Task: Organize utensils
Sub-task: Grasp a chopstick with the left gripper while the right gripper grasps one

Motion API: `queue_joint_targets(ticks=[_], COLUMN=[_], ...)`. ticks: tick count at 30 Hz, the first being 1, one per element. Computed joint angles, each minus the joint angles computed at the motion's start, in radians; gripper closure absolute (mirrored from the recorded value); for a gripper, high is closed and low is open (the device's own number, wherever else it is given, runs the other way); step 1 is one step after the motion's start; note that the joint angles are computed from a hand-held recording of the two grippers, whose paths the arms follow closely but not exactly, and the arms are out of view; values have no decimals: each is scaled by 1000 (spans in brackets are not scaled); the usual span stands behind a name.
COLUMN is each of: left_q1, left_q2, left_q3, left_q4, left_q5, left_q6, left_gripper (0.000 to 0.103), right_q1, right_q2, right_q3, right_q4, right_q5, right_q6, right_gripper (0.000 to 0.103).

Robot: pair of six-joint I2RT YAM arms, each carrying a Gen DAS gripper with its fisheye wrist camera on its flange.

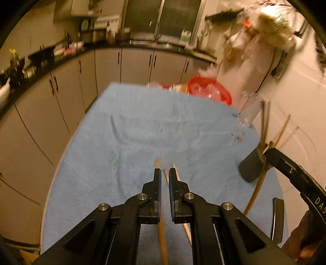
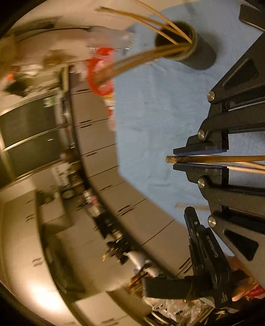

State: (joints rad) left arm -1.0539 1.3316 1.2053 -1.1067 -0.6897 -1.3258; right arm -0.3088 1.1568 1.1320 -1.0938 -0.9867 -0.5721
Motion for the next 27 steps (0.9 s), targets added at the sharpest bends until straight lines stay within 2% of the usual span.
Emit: queue_joint_targets(ticks=[3, 6, 7, 9, 11, 13, 15, 18, 20, 23, 27], left_q1=[-85, -120, -110, -72, 4, 54, 149, 248, 294, 335, 367], left_q2=[27, 42, 41, 35, 22, 46, 54, 117, 166, 237, 309], left_q3=[90, 128, 127, 111, 48, 21, -50, -100, -109, -95, -81], left_q4=[-119, -164, -155, -129, -35, -17, 89, 166, 205, 225, 263], left_q5=[-82, -116, -113, -46, 52, 122, 247, 353, 396, 415, 438], left_q6=[-78, -99, -79, -38, 28, 44, 128, 177, 213, 241, 274], left_gripper=[96, 96, 96, 96, 96, 95, 94, 92, 87, 66, 68], right_q1=[-67, -109, -97, -107, -127, -139, -144, -147, -151, -151, -149], right_q2=[-55, -69, -79, -94, -83, -67, -47, -25, -7, 12, 25], right_q3=[11, 28, 26, 28, 32, 36, 39, 32, 35, 39, 44], right_q4=[-75, -137, -124, -145, -164, -165, -168, -149, -151, -144, -141], right_q5=[-63, -97, -91, -98, -111, -114, -117, -117, -120, -119, -115], right_q6=[-62, -125, -100, -92, -117, -130, -136, -136, -147, -151, -161], right_gripper=[95, 95, 95, 95, 95, 95, 95, 95, 95, 95, 95])
